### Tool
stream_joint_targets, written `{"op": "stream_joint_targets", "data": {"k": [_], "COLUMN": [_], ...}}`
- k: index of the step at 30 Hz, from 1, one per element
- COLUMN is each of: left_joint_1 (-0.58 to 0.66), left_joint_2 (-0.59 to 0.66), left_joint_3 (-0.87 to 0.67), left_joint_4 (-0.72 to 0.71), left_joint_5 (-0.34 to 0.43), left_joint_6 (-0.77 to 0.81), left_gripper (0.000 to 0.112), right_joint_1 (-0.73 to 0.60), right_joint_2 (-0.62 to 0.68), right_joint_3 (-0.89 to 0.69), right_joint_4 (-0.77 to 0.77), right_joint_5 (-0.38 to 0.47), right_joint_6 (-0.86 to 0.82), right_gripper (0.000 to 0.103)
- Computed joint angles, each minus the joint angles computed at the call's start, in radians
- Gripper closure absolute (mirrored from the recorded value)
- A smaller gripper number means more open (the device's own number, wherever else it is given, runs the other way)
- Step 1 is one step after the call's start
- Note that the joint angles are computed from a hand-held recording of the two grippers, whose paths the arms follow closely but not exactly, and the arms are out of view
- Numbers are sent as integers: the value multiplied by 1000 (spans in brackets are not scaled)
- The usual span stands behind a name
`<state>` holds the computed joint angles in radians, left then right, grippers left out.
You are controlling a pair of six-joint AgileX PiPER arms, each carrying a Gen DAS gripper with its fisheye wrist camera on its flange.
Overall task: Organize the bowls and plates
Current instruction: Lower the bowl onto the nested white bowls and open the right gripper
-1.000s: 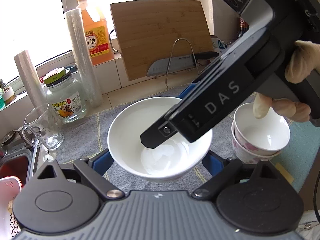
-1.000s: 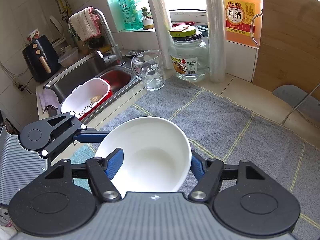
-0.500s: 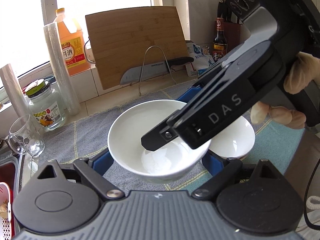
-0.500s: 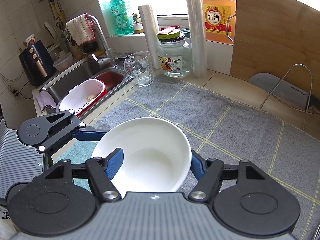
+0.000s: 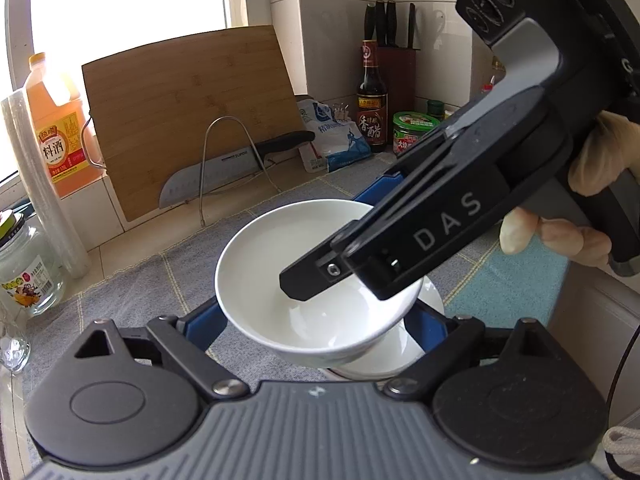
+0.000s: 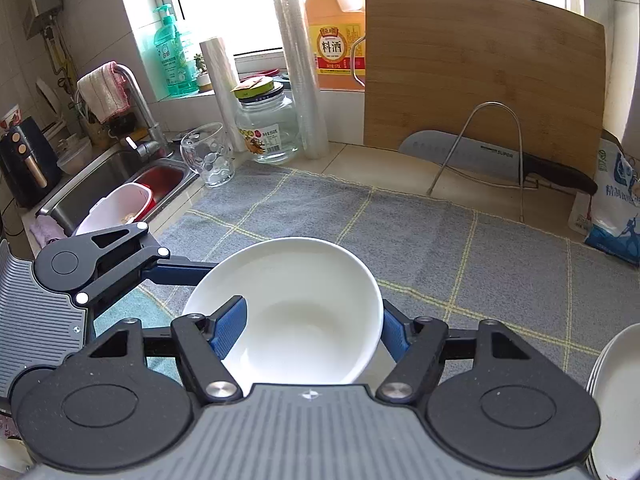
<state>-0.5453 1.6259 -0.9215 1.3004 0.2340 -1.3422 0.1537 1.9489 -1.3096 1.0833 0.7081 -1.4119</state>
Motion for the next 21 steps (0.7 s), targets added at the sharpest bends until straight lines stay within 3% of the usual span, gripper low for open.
{"op": "stream_joint_targets", "data": {"k": [8, 21], "left_joint_1": [-7, 1], "left_joint_2": [68, 101], "left_joint_3": [-62, -98], "left_joint_4": [-159, -449], "left_joint_5": [-47, -48], "left_joint_6": [169, 457], "left_gripper": [18, 18], "right_joint_1": [-44, -53], "right_joint_2": [9, 47], "right_joint_3": [23, 14], "right_joint_4": [-6, -32], "right_joint_5": [-12, -14], "right_joint_6": [5, 19], "right_gripper": [28, 28]}}
